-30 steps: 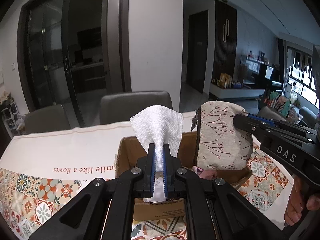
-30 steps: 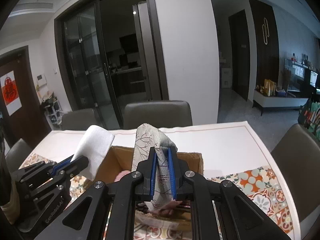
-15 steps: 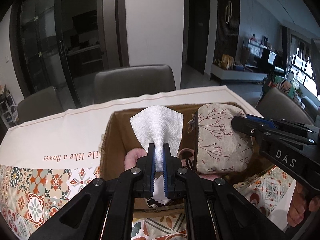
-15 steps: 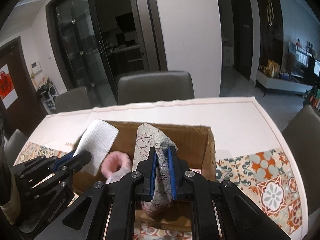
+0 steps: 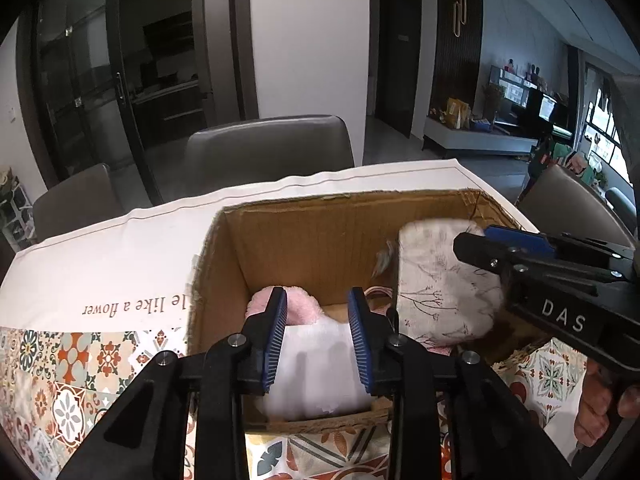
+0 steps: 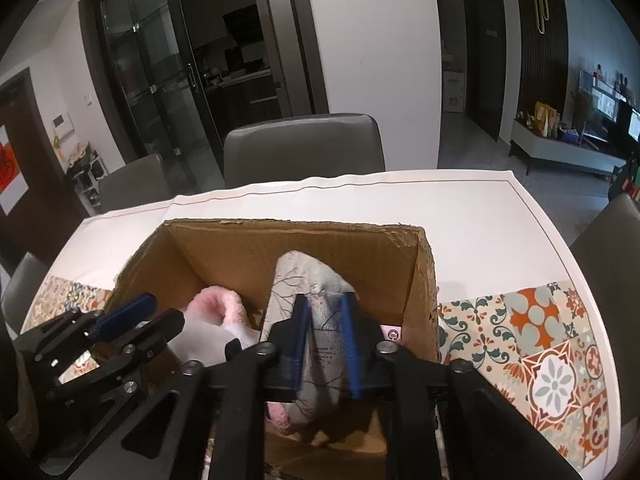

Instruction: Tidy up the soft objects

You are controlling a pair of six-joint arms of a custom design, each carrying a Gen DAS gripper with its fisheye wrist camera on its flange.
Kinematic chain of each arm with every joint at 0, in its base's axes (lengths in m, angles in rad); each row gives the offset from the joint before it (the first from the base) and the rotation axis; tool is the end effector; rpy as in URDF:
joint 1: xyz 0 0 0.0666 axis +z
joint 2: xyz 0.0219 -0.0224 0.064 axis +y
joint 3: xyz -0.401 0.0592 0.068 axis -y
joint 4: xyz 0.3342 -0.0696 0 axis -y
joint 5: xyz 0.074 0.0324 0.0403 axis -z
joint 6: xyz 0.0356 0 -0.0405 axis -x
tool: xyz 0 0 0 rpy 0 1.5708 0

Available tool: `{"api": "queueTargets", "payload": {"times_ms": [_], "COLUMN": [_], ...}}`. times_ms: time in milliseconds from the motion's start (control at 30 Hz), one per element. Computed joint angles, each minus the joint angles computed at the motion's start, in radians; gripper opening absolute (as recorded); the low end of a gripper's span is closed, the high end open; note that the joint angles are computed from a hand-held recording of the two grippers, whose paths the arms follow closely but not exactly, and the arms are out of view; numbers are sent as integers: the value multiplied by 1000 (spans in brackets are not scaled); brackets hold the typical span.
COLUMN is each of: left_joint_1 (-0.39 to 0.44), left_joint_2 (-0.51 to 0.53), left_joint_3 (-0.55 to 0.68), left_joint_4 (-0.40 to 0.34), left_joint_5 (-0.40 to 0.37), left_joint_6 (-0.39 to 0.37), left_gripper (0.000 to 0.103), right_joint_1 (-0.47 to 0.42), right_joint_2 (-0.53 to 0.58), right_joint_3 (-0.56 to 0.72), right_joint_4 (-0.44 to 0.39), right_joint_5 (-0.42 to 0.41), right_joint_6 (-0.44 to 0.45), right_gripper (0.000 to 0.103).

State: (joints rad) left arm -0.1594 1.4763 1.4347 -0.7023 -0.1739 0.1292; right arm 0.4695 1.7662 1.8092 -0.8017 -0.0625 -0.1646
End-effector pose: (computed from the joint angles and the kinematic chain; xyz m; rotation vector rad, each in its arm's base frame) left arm 0.4608 -0.0682 0.4483 -0.0532 2.3009 0.0533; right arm 0.5162 0.2639 0.4496 -0.3898 2.3280 0.3865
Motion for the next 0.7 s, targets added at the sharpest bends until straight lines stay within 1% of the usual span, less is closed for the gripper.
{"api": "queueTargets", "payload": {"times_ms": [33, 233, 267, 367, 567, 700], "left_joint_1": [-3, -12, -13, -19, -40, -54], "left_joint_2": [-8, -59, -71, -114, -211, -277], "left_joint_3": [-3, -15, -20, -39, -73, -96], "left_joint_4": [3, -12, -16, -20, -33, -50], "left_joint_5": [-12, -82, -92, -111, -141, -157], "left_joint_6": [5, 54, 64, 83, 94, 89], "left_gripper": [32, 38, 39, 39, 42, 45], "right_joint_1": [1, 5, 8, 18, 47, 78], "right_joint_2": [-1, -27, -39, -80, -174, -243], "right_joint_3": [0, -18, -28, -66, -139, -187], "right_joint_4": [0, 2, 7, 25, 48, 58], "right_joint_5": [2, 12, 18, 31, 53, 89], "right_joint_6": [-2, -9, -10, -10, -29, -42], "right_gripper": [36, 36, 36, 36, 36, 42]}}
